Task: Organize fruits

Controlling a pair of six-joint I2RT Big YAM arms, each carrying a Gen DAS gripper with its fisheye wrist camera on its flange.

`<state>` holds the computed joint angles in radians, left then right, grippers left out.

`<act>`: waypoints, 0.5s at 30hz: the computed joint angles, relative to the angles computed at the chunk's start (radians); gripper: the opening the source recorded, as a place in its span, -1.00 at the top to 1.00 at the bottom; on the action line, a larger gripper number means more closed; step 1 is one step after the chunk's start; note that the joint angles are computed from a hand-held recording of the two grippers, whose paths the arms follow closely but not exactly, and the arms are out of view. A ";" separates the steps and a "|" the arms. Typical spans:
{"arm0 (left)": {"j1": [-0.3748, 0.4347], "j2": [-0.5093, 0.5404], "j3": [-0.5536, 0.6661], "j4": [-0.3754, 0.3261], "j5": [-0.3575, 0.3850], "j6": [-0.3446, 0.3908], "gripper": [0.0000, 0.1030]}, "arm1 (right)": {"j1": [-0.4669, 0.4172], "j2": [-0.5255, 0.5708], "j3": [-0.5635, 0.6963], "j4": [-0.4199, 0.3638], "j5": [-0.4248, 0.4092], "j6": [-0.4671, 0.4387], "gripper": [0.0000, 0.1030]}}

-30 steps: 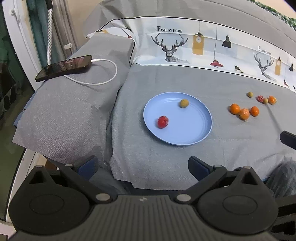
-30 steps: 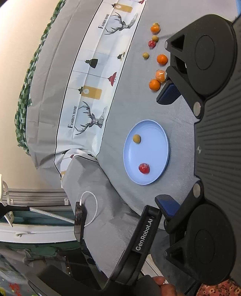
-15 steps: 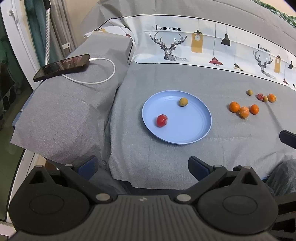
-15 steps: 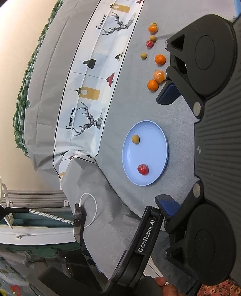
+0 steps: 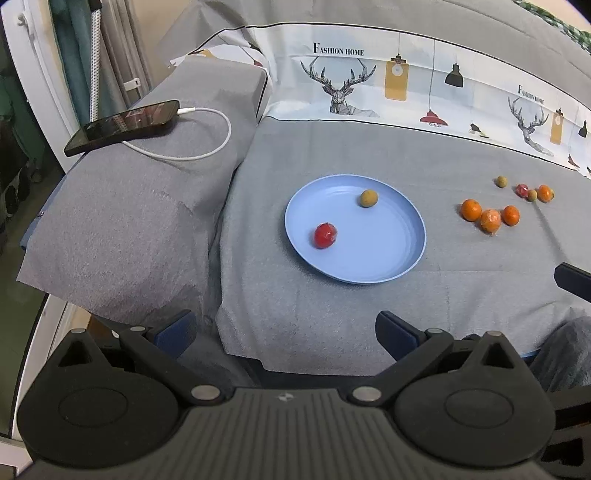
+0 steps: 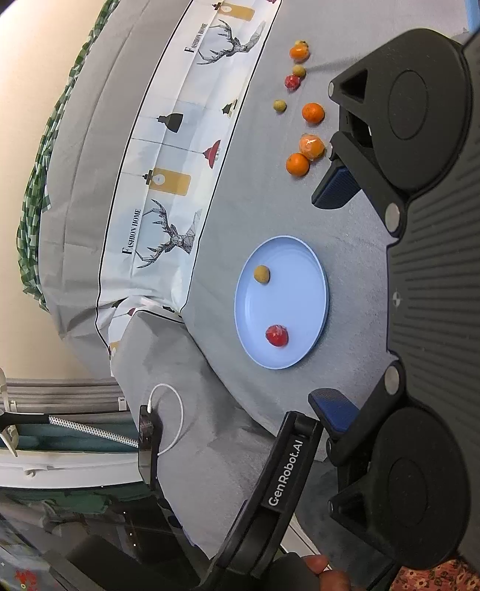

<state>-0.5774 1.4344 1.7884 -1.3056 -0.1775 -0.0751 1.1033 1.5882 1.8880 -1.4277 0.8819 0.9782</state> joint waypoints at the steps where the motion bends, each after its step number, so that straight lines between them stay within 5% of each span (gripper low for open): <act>1: 0.001 0.000 0.000 -0.001 0.001 0.001 -1.00 | -0.001 -0.001 -0.002 0.002 -0.001 -0.001 -0.99; 15: -0.001 0.027 0.027 -0.034 -0.003 0.005 -1.00 | -0.014 -0.032 -0.064 0.048 -0.016 0.031 -0.99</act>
<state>-0.5785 1.4613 1.8149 -1.3394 -0.1802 -0.0697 1.0894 1.5557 1.8238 -1.3798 0.8655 1.0096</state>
